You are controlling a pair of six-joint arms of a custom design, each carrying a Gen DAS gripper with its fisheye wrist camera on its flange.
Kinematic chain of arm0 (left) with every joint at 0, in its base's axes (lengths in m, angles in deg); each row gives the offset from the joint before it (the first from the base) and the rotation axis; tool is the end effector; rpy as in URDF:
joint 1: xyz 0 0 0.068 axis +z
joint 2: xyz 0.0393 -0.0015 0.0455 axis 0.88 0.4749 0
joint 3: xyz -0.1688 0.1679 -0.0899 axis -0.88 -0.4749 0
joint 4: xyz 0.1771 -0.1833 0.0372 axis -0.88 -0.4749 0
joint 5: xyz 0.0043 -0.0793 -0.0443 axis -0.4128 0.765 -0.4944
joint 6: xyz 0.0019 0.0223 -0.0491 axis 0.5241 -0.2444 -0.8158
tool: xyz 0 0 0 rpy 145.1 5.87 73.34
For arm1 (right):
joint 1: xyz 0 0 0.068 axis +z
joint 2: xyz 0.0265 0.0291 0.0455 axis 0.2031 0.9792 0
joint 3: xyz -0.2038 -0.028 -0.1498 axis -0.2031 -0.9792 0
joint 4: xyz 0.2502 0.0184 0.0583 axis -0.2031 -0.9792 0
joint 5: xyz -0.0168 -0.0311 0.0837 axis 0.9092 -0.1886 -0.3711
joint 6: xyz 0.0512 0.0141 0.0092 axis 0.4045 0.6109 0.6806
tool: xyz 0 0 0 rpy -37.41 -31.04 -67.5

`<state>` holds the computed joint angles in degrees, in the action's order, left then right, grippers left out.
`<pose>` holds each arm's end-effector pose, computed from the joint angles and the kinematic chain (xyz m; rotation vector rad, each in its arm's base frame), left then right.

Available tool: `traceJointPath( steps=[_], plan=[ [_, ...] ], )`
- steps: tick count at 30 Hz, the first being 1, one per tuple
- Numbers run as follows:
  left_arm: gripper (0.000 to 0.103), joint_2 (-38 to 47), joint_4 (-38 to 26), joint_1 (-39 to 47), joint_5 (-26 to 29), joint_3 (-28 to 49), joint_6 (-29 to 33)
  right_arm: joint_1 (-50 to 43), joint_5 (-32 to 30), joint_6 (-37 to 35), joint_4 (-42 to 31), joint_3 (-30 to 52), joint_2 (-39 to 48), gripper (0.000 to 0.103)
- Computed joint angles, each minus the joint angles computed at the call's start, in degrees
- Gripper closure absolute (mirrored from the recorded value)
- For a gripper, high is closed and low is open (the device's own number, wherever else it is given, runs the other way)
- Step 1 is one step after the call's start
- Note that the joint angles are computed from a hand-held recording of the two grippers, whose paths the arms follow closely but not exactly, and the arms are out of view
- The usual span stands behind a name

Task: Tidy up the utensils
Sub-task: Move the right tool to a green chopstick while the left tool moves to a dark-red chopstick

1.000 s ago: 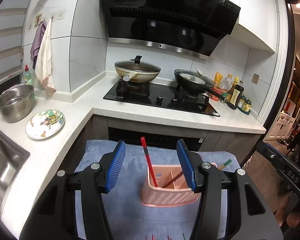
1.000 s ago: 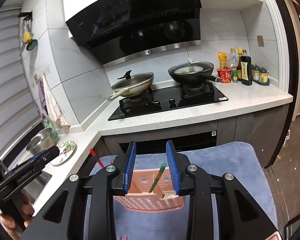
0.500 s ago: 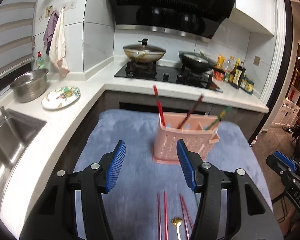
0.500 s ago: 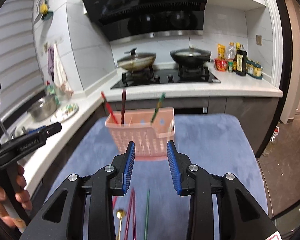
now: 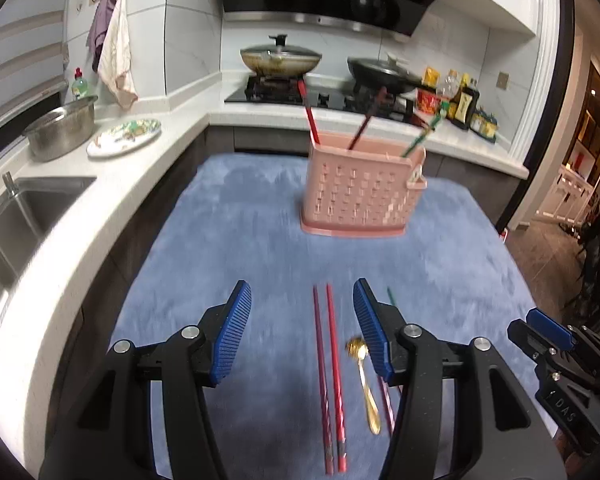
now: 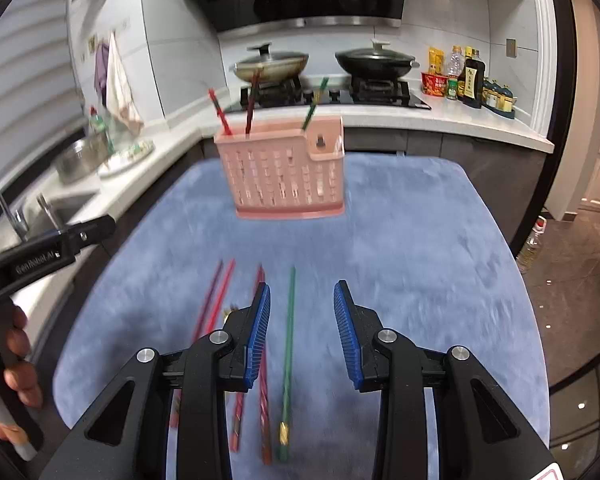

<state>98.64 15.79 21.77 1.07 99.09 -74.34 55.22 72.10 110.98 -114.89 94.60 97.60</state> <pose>0.2283 -0.1756 0.3165 0.1191 2.2940 -0.2013 0.1636 0.1314 0.2910 0.0653 2.2989 0.0770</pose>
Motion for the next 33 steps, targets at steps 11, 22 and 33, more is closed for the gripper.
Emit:
traceJointPath(
  steps=[11, 22, 33],
  plan=[
    [0.052, -5.4, 1.6, -2.8, 1.0, -13.8, -4.7, 7.6, -0.9, 11.8, -0.2, -10.9, -1.7, 0.07],
    [0.052, -5.6, 3.6, -4.3, 3.3, -21.5, -8.4, 8.0, -3.9, 15.1, 4.1, -17.5, 0.4, 0.07],
    [0.052, -4.3, 4.6, -5.0, 4.6, -23.0, -9.5, 8.2, -6.5, 15.1, 7.6, -19.1, 3.2, 0.087]
  ],
)
